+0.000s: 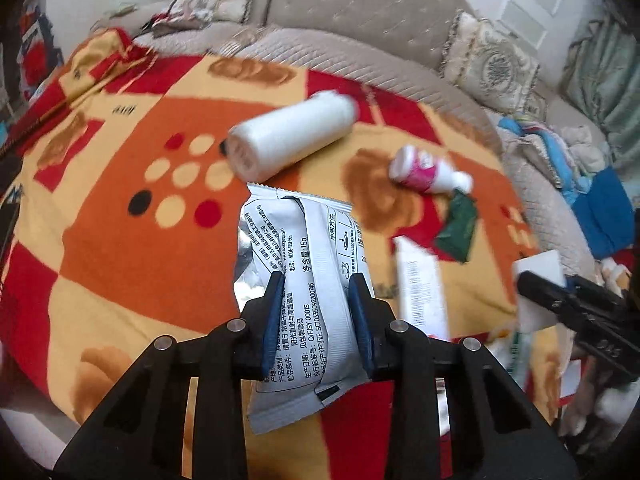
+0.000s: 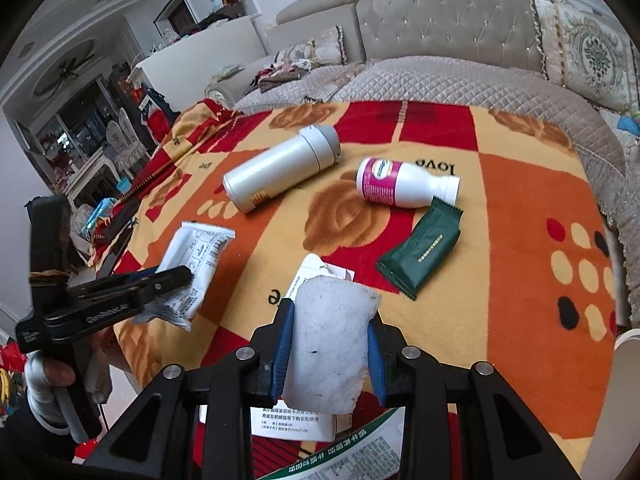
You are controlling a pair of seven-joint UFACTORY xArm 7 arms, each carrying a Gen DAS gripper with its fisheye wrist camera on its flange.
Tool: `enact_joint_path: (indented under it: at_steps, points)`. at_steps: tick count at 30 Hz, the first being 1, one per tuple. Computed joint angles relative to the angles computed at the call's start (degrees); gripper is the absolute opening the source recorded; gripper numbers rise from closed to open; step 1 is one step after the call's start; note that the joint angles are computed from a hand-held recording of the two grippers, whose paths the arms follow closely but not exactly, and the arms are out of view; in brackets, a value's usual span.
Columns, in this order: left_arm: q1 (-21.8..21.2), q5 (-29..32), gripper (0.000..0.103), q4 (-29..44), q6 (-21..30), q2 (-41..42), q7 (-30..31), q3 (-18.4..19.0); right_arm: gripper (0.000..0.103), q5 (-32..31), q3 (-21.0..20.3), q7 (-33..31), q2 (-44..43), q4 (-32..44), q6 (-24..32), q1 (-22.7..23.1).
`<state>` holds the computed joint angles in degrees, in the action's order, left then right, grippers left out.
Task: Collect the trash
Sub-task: 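Carry sachet and foam block to the beige bin and open both tools over it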
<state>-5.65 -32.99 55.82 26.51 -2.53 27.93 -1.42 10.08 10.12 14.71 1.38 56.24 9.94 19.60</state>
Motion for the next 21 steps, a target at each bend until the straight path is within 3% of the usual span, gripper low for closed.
enact_joint_path:
  at_steps: [10,21]
  points:
    - [-5.58,-1.94,0.030,-0.36,-0.10,-3.53,0.39,-2.20,0.032,-5.10,-1.07,5.67,-7.88,-7.10,-0.69,-1.46]
    - [-13.17,3.70,0.030,1.84,-2.36,-1.48,-6.19,-7.22,0.032,-6.53,-3.76,8.26,-21.80,-20.66,1.13,-6.11]
